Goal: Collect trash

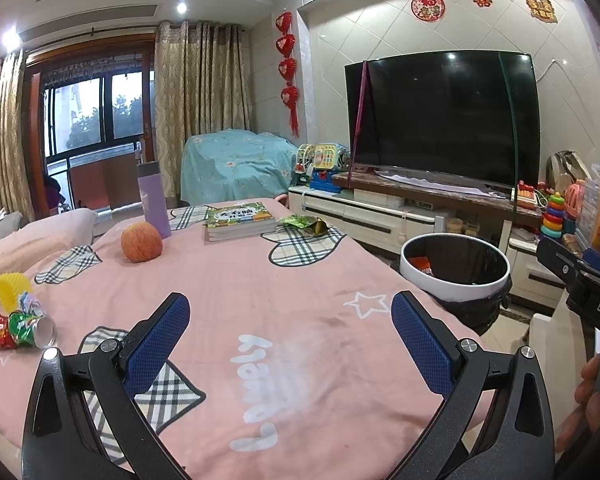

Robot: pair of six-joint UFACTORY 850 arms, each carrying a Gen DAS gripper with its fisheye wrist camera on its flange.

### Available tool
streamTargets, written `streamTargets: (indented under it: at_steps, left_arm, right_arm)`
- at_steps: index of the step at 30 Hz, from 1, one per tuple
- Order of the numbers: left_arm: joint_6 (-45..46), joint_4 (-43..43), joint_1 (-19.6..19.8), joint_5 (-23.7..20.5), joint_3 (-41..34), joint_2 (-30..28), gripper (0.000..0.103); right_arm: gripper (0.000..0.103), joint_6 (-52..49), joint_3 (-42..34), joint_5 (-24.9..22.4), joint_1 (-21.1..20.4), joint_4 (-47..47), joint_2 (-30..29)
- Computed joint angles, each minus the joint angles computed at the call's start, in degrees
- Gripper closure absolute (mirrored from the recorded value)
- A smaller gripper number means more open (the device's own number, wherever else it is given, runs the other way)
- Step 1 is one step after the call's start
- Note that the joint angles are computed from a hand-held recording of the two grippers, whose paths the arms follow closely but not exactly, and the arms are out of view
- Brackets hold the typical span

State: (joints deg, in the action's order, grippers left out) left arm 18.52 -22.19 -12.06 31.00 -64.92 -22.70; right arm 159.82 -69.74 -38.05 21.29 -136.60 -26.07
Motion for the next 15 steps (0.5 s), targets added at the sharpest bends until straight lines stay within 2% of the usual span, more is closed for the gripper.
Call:
streamTargets:
  at_steps: [15]
  left_arm:
    - [-0.74, 1.36, 0.32, -0.42, -0.34, -0.55, 0.000]
  right_arm:
    - [0.000, 0.64, -0.37, 0.65, -0.01, -0.46, -0.17]
